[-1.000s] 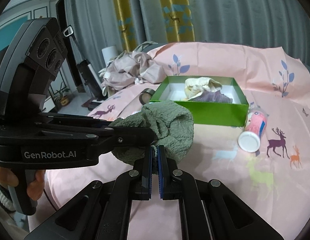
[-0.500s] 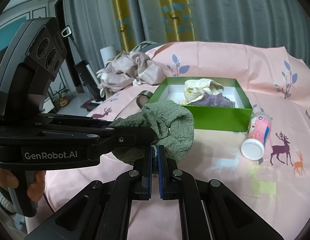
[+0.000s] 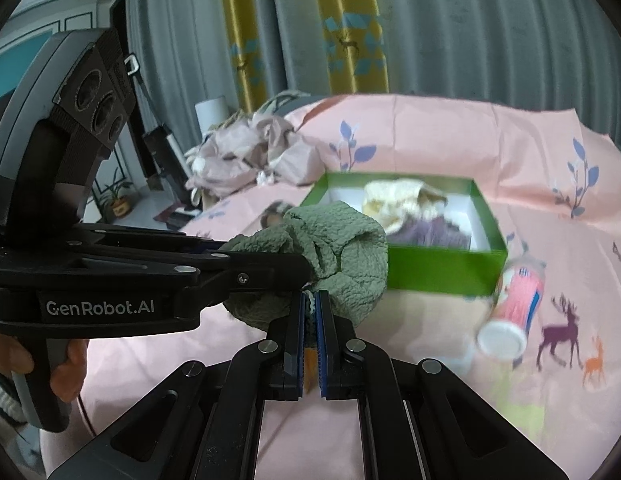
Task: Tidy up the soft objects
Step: 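Lift the green towel with the right gripper and carry it over the box, then lower the green towel into the box and open the right gripper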
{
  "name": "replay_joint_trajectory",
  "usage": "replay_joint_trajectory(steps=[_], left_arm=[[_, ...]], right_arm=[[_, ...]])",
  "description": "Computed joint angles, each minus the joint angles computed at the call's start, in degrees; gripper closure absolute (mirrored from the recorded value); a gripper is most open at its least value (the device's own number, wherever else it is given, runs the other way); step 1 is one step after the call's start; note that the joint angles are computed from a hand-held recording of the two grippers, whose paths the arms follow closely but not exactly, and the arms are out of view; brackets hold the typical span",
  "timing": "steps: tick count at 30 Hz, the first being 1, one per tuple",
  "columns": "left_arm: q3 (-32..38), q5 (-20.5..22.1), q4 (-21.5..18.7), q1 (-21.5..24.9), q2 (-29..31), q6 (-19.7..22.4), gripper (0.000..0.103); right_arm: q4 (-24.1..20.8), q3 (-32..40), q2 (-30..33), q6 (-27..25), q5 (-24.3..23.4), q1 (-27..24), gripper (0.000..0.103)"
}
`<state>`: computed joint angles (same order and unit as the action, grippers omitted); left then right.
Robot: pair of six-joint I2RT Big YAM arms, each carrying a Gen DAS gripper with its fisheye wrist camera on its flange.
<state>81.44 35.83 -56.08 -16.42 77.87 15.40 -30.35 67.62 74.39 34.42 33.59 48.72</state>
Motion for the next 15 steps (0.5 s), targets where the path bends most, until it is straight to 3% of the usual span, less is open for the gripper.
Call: replay_joint_trajectory(steps=[7, 15], left_arm=[[9.1, -1.3, -2.0, -0.5, 6.5, 0.6, 0.088], [21.6, -2.6, -5.8, -0.8, 17.1, -0.8, 0.088]], right_arm=[[1.4, 3.4, 1.6, -4.3, -1.6, -5.0, 0.097], [1.1, 9.7, 7.4, -8.4, -7.4, -12.6, 0.097]])
